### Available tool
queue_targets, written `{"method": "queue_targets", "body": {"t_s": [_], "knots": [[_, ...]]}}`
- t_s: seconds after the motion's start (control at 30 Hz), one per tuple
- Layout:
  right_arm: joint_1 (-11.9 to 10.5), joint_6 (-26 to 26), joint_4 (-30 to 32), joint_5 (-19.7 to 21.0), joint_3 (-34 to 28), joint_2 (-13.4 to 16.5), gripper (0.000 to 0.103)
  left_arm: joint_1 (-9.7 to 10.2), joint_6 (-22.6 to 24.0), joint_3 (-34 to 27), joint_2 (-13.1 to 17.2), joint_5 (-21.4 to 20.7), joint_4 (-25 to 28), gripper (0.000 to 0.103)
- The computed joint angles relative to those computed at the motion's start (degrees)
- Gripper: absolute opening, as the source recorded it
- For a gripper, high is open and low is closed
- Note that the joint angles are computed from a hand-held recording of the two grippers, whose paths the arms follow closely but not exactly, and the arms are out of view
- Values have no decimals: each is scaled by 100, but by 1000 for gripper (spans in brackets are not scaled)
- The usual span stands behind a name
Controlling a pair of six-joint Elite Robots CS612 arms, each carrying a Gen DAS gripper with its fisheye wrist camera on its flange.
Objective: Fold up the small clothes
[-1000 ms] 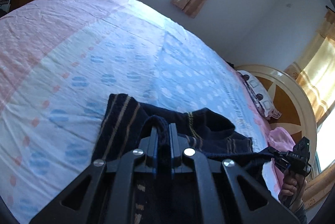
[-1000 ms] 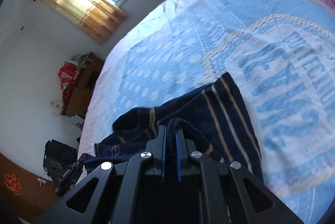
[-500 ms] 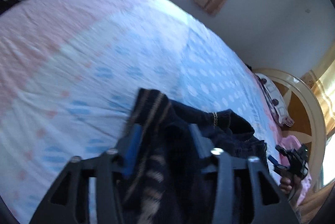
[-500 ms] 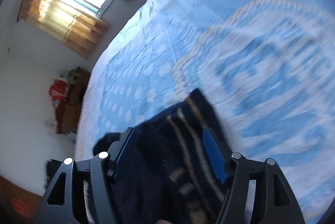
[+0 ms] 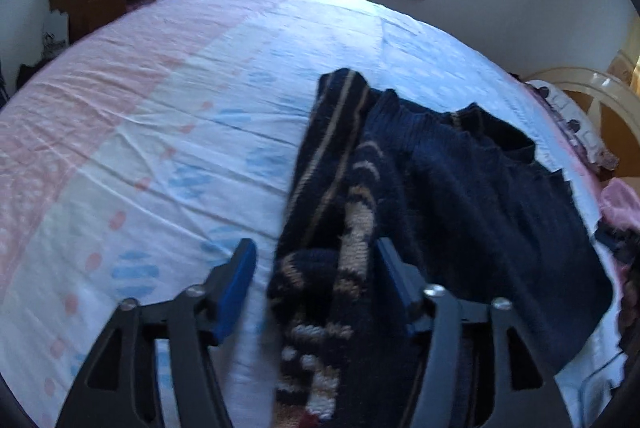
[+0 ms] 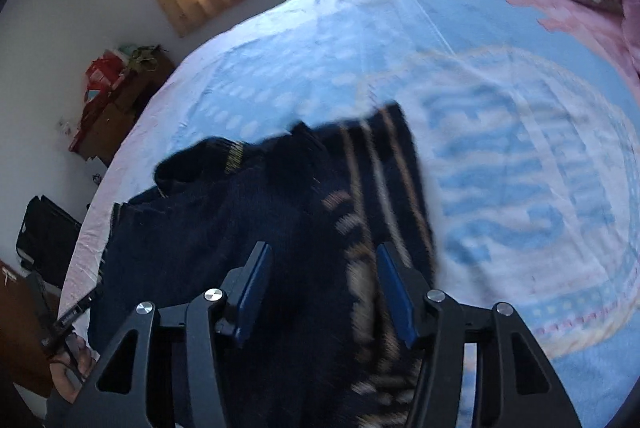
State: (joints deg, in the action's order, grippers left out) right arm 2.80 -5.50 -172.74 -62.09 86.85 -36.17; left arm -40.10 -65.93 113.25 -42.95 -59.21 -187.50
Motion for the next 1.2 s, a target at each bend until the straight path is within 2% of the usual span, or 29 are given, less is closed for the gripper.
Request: {"method": "queue_targets", "body": {"t_s": [0.07, 0.17, 0.27, 0.33, 0.37, 0.43, 0.47, 0.57, 0.73, 0.8, 0.87, 0.93, 0.97, 1.03, 1.07, 1.1, 1.13, 1.17, 1.2], "knots": [[114, -161, -50, -169, -128, 41, 56, -10, -20, 5, 28, 100, -23, 73], [322, -631, 145, -405, -324, 94, 56, -3, -154, -5, 95, 224, -8, 85], [446, -1159, 713, 93, -448, 113, 56, -6, -260, 76, 128, 203, -306, 85], [541, -1636, 1150, 457, -463, 112, 56, -37, -270, 85, 128, 248, -314, 85], [649, -1919, 1261, 346, -466, 130, 56, -43, -265, 86, 129, 259, -308, 85], [805, -2063, 1342, -124, -556, 206, 56, -38, -251, 74, 131, 243, -281, 85], [897, -1992, 1299, -532, -657, 291, 55, -34, -227, 70, 135, 230, -291, 85], [1058, -1735, 838, -1274, -981, 512, 54, -41, -233, 84, 148, 223, -377, 85], [1164, -1144, 948, -1908, -1564, 769, 54, -47, -226, 127, 171, 226, -549, 86], [1155, -876, 930, -1864, -1547, 735, 54, -48, -244, 144, 180, 223, -622, 86], [1157, -789, 498, -1819, -1263, 603, 54, -52, -254, 155, 184, 226, -674, 86], [1153, -1069, 164, -1229, -859, 399, 55, -62, -269, 155, 187, 255, -676, 86], [1161, -1273, 277, -905, -742, 324, 55, -66, -266, 150, 184, 266, -656, 86], [1241, -1838, 567, -515, -569, 222, 56, -66, -269, 147, 185, 265, -660, 86], [1284, -2046, 620, -500, -526, 208, 56, -67, -270, 149, 186, 265, -672, 86], [1380, -2384, 658, -630, -474, 207, 55, -67, -270, 149, 186, 265, -672, 86], [1461, -2513, 584, -896, -483, 250, 55, -67, -268, 147, 187, 265, -668, 86], [1527, -2484, 436, -1206, -557, 358, 58, -71, -267, 144, 185, 274, -648, 86], [1542, -2259, 426, -1277, -640, 407, 62, -71, -267, 143, 183, 281, -626, 87]]}}
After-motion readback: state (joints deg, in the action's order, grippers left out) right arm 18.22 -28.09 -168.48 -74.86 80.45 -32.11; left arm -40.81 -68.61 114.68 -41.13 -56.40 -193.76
